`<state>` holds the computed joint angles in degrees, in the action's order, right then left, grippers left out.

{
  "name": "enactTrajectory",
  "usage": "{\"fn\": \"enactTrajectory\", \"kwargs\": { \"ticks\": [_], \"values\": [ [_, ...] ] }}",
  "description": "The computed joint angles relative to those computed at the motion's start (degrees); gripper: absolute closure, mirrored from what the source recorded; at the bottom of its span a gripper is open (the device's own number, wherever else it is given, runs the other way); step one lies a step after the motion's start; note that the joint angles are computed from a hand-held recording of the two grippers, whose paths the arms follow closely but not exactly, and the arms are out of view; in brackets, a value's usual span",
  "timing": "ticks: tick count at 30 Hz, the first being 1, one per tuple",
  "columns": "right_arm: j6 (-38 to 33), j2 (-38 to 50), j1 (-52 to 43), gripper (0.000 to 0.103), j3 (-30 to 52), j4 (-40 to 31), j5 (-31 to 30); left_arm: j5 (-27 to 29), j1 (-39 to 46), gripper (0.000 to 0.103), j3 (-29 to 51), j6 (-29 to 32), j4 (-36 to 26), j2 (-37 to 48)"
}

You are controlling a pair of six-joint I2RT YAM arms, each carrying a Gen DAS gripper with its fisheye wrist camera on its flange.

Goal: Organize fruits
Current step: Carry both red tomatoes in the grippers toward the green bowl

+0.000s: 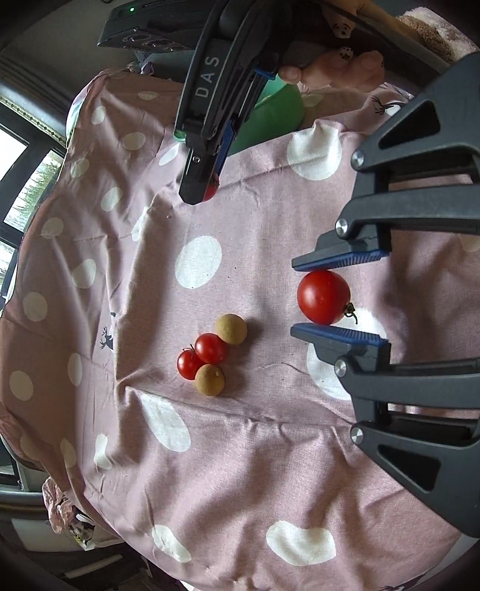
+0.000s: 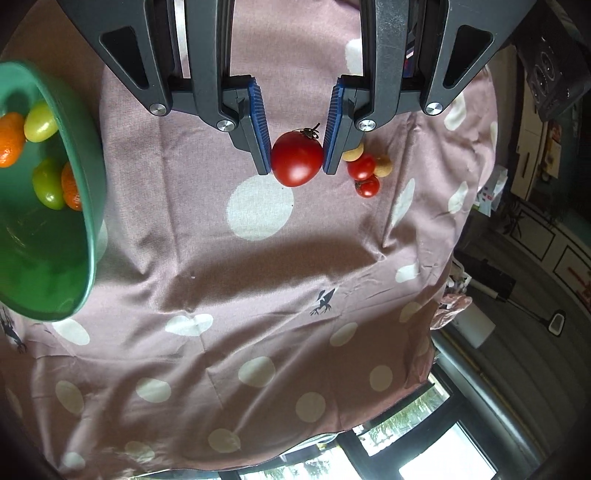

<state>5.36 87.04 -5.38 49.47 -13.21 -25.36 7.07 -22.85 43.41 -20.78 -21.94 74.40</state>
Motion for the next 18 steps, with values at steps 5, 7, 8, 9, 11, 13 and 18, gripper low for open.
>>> {"fn": "enactTrajectory", "kwargs": {
  "ticks": [5, 7, 8, 9, 11, 13, 18],
  "values": [
    [-0.1, -4.6, -4.5, 0.073, -1.4, -1.1, -3.7, -3.9, -4.5, 0.075, 3.1, -1.9, 0.2, -0.8],
    [-0.2, -5.9, -6.6, 0.073, -1.5, -2.0, -6.0, -4.7, -6.0, 0.075, 4.7, -2.2, 0.2, -0.7],
    [-0.2, -6.8, -7.6, 0.073, -1.7, -2.2, -6.6, -5.6, -7.1, 0.075, 5.7, -2.3, 0.0, -0.4],
    [-0.3, -7.7, -8.4, 0.073, -2.1, -2.3, -6.7, -6.7, -8.1, 0.075, 6.7, -2.6, -0.1, -0.2],
    [-0.8, -9.4, -10.3, 0.073, -2.7, -2.3, -6.6, -8.4, -10.0, 0.075, 8.5, -2.9, 0.0, 0.3],
    [-1.1, -10.5, -12.4, 0.073, -2.8, -2.8, -7.0, -9.3, -11.8, 0.075, 10.3, -3.5, 0.4, 0.9],
    [-1.9, -11.5, -19.9, 0.073, -2.1, -4.0, -12.1, -11.8, -16.5, 0.074, 15.5, -3.7, 1.2, 4.0]
  ]
}}
